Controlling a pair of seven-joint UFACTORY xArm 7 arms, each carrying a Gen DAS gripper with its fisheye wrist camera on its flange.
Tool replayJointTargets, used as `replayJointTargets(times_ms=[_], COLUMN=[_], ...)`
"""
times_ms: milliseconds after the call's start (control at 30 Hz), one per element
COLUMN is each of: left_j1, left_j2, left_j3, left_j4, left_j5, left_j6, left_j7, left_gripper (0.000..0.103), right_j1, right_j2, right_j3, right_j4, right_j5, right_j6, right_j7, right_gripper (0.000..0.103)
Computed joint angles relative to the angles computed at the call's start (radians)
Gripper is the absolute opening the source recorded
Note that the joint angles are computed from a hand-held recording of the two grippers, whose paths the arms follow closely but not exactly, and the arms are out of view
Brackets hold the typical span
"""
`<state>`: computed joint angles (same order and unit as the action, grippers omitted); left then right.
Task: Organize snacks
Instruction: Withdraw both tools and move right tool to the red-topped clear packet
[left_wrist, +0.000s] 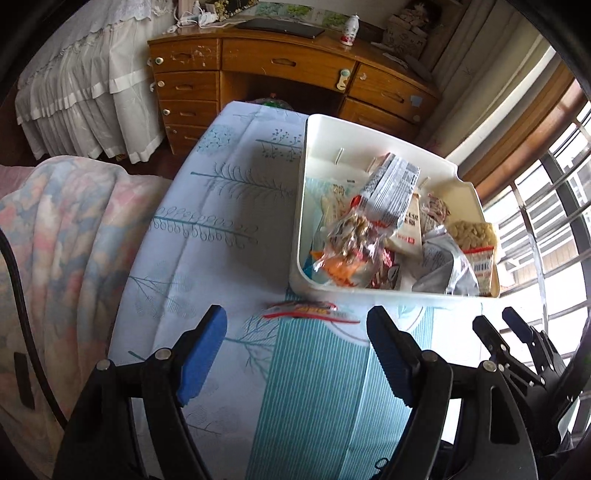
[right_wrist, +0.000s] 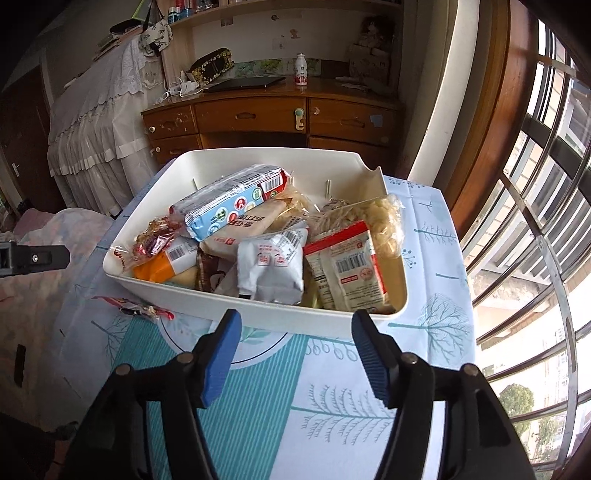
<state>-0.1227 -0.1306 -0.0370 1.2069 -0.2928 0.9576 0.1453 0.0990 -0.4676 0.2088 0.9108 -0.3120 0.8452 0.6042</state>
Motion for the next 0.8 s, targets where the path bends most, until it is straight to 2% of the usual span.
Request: replayJointTargets(times_ms=[233, 333, 433, 533, 700, 800], left_j1=[0.034, 0.051, 0.066, 0.084, 0.094, 0.094], left_j2=[0.005, 0.018, 0.033, 0.051, 0.062, 0.06], left_j3=[0.041, 0.051, 0.054, 0.06, 0.049, 0.042], left_j4=[0.012, 0.027, 0.043, 0.06, 0.058, 0.041], left_j5=[-0.043, -0.053, -0.054, -0.073, -0.027, 0.012], left_j6=[0.094, 0.131, 0.154, 0.194, 0.193, 0.154], left_j7=[0.182, 0.248, 0.313, 0.371, 0.465, 0.521], left_gripper=[0.077, 0.077, 0.077, 0.077, 0.077, 0.077], right_j1=[0.032, 0.064, 0.1, 0.133, 0.19, 0.223], right_j2=[0.078, 0.123, 0.175, 0.233, 0.323, 0.379], right_j3=[0.078, 0.087, 0.09, 0.09, 0.072, 0.058], right_j4=[0.086, 0.122, 0.156, 0.192, 0.241, 0.27], right_j5=[-0.019, -0.019, -0.022, -0.04, -0.065, -0.076], right_j6=[0.062, 0.07, 0.061, 0.045, 0.021, 0.018], right_j7=[0.164, 0.229, 0.285, 0.346, 0.423, 0.452], right_gripper=[0.068, 0.069, 0.075, 0.077, 0.078, 0.079])
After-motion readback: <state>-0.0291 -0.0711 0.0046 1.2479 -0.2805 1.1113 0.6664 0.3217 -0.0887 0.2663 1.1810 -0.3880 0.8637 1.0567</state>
